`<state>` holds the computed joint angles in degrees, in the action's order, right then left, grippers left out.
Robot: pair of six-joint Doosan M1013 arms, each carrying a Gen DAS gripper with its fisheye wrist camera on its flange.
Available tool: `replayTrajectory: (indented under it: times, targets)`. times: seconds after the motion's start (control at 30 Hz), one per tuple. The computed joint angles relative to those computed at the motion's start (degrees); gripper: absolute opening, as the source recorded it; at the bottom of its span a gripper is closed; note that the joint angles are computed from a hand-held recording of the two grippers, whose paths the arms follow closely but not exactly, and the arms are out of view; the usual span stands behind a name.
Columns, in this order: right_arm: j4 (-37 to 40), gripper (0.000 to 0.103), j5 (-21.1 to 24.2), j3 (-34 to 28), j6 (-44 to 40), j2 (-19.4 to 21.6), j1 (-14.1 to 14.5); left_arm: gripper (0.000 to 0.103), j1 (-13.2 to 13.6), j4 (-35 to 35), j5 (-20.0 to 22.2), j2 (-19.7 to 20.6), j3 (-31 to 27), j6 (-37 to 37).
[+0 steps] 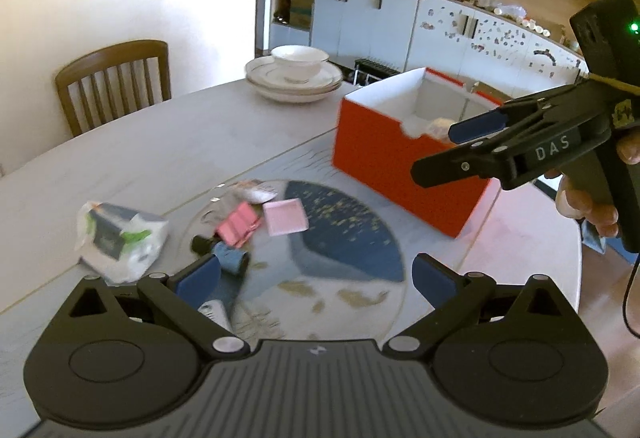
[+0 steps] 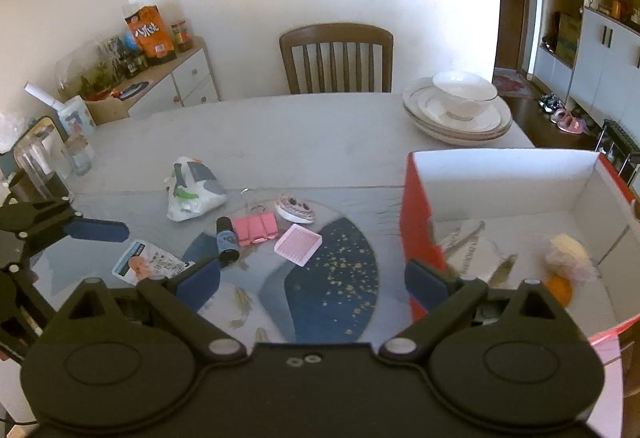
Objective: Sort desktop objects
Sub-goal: 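Move both tools back toward the remaining items on the placemat, then grasp the printed snack packet with the left tool while the right tool grasps the pink pad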
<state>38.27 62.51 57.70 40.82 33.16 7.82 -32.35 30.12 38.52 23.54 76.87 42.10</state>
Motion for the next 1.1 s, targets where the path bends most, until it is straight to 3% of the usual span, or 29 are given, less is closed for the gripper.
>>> replayTrajectory:
  times: [0.43, 0.93, 1.1]
  targets:
    - [-6.7, 0.099, -6.5, 1.1, 4.5, 1.4, 3.9, 0.103, 2.4, -2.2, -0.7, -1.1, 4.4, 9.4]
    - [-12.3, 0.099, -5.4, -2.7, 9.0, 5.1, 6.6, 0.103, 6.4, -10.6, -0.7, 0.4, 5.7, 27.4]
    - [-14.2, 0.099, -5.2, -4.2, 10.8, 6.5, 7.3, 0.103, 7.5, -14.0, -0.9, 0.6, 6.4, 30.3]
